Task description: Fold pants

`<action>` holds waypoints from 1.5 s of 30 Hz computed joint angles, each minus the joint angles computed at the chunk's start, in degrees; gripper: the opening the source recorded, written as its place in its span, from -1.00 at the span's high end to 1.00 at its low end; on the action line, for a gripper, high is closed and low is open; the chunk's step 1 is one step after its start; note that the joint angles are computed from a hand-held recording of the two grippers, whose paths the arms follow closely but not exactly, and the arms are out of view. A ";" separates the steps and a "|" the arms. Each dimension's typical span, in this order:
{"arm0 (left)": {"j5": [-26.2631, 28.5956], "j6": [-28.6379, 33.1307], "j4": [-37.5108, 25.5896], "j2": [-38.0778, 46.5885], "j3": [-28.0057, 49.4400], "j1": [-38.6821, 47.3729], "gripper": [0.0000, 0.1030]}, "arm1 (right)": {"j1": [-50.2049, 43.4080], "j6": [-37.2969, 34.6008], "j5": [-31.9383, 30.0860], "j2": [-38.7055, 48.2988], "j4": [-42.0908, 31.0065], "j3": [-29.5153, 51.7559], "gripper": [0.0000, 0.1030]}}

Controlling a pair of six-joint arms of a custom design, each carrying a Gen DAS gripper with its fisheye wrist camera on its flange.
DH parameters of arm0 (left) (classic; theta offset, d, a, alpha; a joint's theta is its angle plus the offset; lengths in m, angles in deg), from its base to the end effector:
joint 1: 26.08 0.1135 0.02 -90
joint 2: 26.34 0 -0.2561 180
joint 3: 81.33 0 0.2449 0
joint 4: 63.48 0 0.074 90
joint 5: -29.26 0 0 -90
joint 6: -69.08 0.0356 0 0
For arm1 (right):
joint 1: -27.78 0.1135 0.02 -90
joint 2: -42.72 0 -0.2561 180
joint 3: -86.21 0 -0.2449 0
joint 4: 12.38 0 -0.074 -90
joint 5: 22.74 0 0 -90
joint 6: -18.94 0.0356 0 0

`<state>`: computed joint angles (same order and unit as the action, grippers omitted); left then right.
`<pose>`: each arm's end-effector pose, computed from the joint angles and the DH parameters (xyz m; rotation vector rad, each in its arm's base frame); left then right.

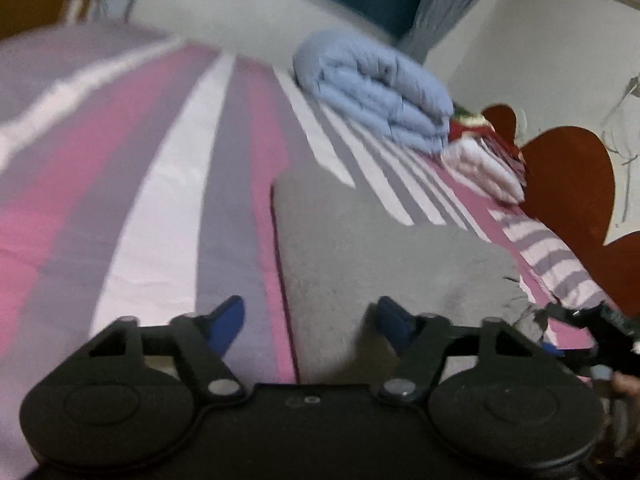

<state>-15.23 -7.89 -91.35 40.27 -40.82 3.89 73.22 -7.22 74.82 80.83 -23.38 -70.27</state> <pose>0.1829 0.0761 0.1608 -0.0275 2.2387 -0.6013 0.1114 0.1065 0.1627 0.4388 2.1410 1.0381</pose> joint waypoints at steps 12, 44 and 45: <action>11.36 4.43 -9.83 37.22 24.25 -4.76 0.39 | -21.89 -7.71 -38.04 42.56 36.12 4.75 -0.06; -24.84 -10.95 30.77 26.12 15.38 -15.07 -0.88 | -24.83 -24.28 -25.19 60.91 26.20 33.92 -0.96; -25.34 -9.45 31.16 21.97 11.48 -14.28 -0.88 | -24.50 -24.51 -24.55 57.72 25.61 32.21 -0.97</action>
<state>-40.57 -17.34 -60.20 62.25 -29.34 -10.39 48.72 -31.73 50.27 138.56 2.23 -38.06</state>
